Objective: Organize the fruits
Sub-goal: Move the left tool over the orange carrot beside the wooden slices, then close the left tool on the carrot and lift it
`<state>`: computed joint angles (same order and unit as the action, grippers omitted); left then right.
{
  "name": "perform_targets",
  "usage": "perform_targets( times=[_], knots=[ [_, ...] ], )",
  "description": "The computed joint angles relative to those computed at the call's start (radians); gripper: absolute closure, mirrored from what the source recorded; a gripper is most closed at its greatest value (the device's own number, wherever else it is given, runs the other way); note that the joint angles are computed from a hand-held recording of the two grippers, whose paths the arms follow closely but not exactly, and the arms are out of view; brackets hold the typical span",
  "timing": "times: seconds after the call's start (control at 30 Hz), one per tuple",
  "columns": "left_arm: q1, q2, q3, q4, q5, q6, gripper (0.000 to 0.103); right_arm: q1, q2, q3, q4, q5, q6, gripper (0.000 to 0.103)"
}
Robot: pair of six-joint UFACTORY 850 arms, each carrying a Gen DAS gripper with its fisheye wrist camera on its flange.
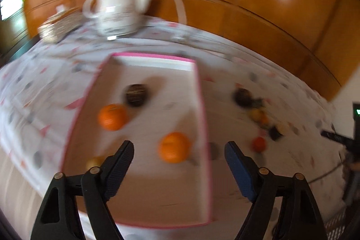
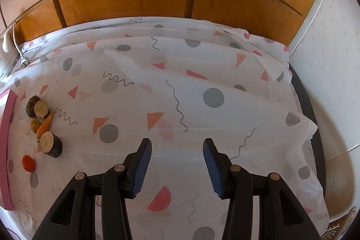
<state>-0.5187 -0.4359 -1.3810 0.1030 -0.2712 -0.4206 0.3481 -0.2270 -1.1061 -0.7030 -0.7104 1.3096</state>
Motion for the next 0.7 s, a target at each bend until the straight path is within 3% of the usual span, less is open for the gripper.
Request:
perform_targets(
  times=[0.17, 0.33, 0.7],
  knots=[
    [-0.044, -0.099, -0.144, -0.293, -0.064, 0.384, 0.043, 0.01, -0.001, -0.007, -0.034, -0.008, 0.012, 0.055],
    [-0.069, -0.244, -0.344, -0.502, -0.214, 0.625, 0.061, 0.011, -0.002, -0.01, -0.033, -0.005, 0.004, 0.055],
    [-0.093, -0.562, -0.788, -0.535, -0.502, 0.538, 0.073, 0.024, 0.006, -0.013, -0.061, 0.0, 0.002, 0.055]
  ],
)
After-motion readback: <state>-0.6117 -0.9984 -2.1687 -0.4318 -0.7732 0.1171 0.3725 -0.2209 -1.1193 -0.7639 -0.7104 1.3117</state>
